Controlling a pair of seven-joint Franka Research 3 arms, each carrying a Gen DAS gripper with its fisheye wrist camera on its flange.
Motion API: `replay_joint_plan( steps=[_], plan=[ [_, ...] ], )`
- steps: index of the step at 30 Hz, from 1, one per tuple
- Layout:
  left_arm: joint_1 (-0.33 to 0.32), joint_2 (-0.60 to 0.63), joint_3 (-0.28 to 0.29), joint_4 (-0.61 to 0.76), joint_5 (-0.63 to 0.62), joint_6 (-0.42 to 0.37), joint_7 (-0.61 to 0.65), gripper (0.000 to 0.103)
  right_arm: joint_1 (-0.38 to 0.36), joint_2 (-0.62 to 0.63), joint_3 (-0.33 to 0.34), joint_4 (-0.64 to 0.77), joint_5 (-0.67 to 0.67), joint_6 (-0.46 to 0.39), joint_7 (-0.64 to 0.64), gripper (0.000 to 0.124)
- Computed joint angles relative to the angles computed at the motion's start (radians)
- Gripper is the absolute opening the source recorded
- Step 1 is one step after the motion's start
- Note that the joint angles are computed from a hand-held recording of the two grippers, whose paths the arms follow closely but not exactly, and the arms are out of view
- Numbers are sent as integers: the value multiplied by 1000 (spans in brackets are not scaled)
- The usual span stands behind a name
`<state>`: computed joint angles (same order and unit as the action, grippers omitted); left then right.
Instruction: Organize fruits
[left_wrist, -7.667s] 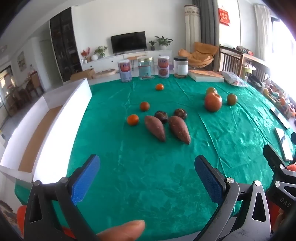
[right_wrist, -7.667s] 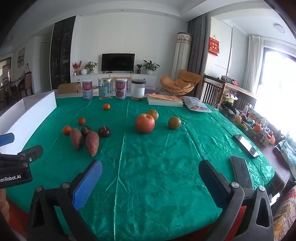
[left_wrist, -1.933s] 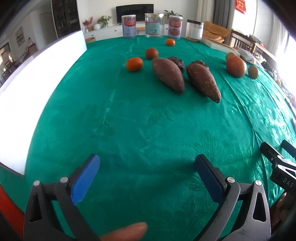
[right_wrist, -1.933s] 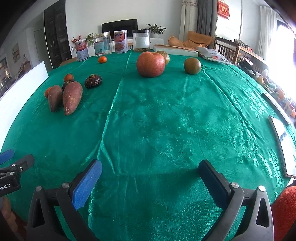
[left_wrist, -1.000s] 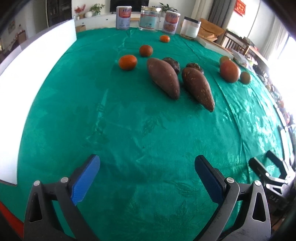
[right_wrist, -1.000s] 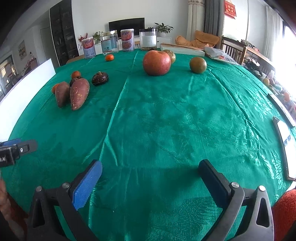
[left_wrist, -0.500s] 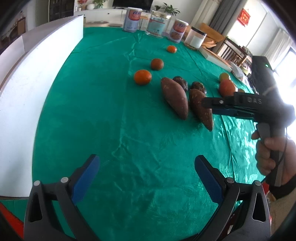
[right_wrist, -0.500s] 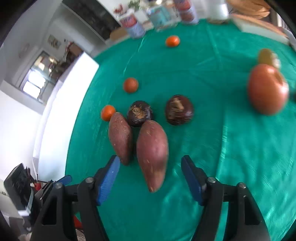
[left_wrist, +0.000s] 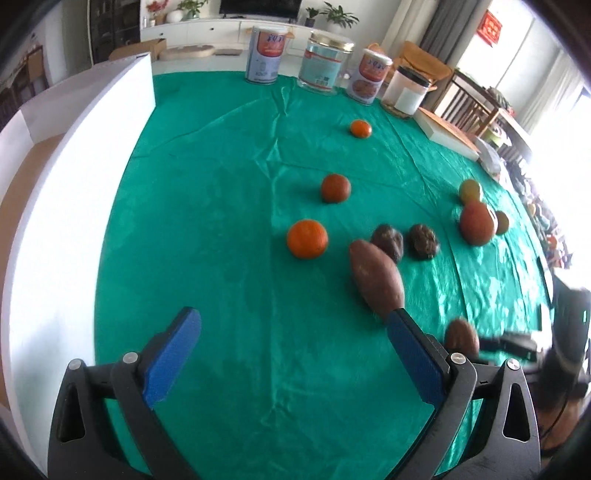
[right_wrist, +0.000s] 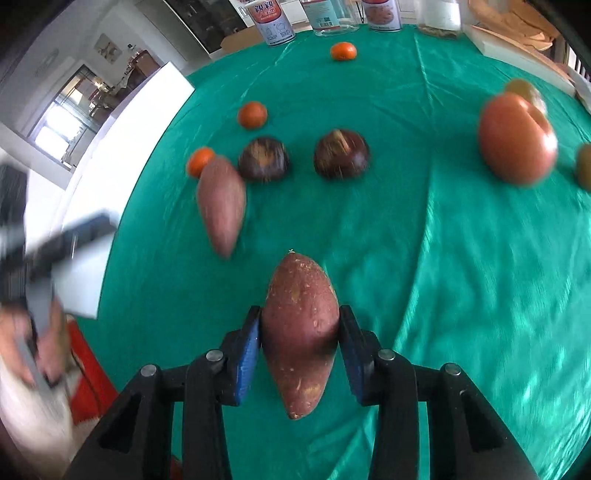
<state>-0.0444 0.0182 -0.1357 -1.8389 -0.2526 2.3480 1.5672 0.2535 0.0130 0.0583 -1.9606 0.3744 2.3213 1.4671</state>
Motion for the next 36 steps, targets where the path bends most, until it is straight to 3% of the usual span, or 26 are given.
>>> replay_joint_plan(
  steps=[5, 8, 12, 16, 18, 21, 22, 26, 30, 34, 36],
  plan=[
    [10, 187, -13, 234, -21, -124, -149, 100, 3, -122, 0, -176, 36, 114, -3, 41],
    [22, 270, -28, 340, -24, -194, -253, 97, 6, -145, 2, -209, 35, 146, 5, 41],
    [36, 326, -49, 403, -30, -260, -311, 86, 9, -165, -8, -238, 62, 162, -23, 41],
    [30, 344, -54, 421, 16, -265, -331, 83, 8, -172, -7, -247, 66, 175, -34, 41],
    [24, 359, -57, 446, 37, -280, -336, 78, 8, -175, -7, -251, 65, 178, -33, 41],
    [16, 363, -59, 453, 69, -285, -334, 51, 7, -170, -5, -243, 58, 171, -24, 41],
    [16, 365, -61, 456, 75, -289, -326, 34, 7, -166, -5, -236, 54, 162, -20, 41],
    [29, 352, -63, 435, 61, -274, -307, 31, 3, -139, -10, -191, 46, 103, -16, 41],
    [41, 319, -63, 404, 45, -262, -282, 31, -15, -72, -32, -80, 100, -51, -25, 43],
    [56, 231, -65, 328, 3, -226, -220, 31, -26, 11, -22, 60, 12, -189, 2, 43],
    [65, 163, -65, 266, -55, -209, -166, 31, -23, 30, -16, 94, -25, -217, 16, 41]
  ],
)
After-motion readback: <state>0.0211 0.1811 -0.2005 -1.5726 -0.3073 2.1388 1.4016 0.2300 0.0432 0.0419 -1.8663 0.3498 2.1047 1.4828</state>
